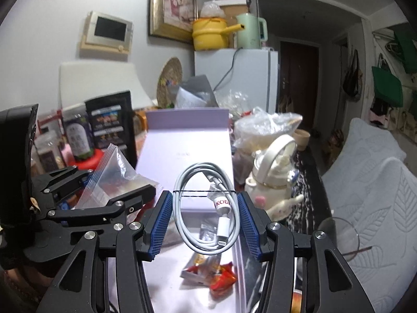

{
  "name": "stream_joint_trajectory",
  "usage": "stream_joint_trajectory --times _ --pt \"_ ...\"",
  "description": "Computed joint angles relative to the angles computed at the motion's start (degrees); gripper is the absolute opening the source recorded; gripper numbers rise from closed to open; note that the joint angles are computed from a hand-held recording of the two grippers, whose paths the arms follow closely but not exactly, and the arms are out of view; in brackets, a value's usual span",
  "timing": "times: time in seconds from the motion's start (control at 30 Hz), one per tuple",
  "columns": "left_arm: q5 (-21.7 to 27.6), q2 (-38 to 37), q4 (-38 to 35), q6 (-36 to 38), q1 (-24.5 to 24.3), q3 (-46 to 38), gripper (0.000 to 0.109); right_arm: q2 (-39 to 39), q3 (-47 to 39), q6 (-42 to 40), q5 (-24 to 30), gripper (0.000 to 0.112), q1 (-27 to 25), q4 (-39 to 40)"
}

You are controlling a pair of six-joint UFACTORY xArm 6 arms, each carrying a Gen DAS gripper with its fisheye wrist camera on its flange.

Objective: Organize soft objects
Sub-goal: 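Lower the zip bag into the box and open the left tool while the right tool lowers the cable in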

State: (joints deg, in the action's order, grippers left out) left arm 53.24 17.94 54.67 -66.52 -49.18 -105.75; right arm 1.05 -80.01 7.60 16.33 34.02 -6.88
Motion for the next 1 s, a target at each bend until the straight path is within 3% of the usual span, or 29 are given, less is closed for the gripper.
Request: stream_joint_trajectory --times 0.6,1.0 --pt "2.8 6.3 -10.1 6.1 3.2 -3.6 0.049 6.4 -5.4 -3.5 8.3 0.051 -0.9 4.3" --pt "5.3 9.2 -18.2 10.8 4.3 -6.1 0.049 10.2 -8.8 -8.1 14.0 0.051 -1.2 11.2"
